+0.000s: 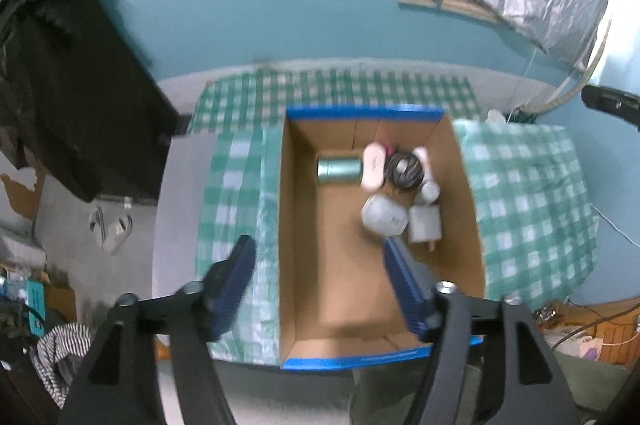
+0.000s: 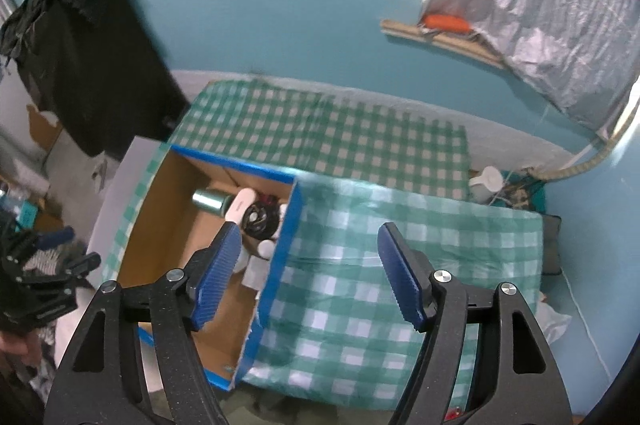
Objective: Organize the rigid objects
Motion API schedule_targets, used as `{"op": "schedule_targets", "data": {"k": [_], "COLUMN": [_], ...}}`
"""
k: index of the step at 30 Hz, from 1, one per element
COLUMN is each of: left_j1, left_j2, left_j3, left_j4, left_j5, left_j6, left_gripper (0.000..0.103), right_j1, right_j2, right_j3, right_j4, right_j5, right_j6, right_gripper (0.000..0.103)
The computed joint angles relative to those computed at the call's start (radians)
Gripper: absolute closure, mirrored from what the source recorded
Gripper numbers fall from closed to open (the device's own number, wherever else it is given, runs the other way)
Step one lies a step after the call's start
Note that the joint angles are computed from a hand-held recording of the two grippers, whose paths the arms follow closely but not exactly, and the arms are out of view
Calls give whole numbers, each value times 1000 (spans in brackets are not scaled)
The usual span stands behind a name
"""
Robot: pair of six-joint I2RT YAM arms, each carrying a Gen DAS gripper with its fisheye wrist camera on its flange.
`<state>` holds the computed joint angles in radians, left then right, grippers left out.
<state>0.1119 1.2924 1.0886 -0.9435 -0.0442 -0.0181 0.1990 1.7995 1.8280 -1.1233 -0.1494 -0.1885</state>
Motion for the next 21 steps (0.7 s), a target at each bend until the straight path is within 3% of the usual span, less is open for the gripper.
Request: {"op": "schedule_targets", "data": {"k": [5, 10, 12, 21], "left_j1": [-81, -128, -147, -230], "left_j2": [-10, -12, -22, -23], "left_j3": [76, 137, 144, 147], "left_j4": [-14, -27, -16, 15], "left_j5": [-105, -130, -136, -144], "left_j6": [-46, -76, -80, -113], "left_gripper": [12, 8, 1, 1], "right_j1": [-36, -71, -86, -119], "right_j2": [-104, -170, -181, -194], "right_j3": [-68, -110, -116, -138], "right_j4": [65, 114, 127, 145], "right_j5": [12, -1, -13, -22], "right_j6": [2, 8, 20, 29], "right_gripper": [32, 32, 32, 32]}}
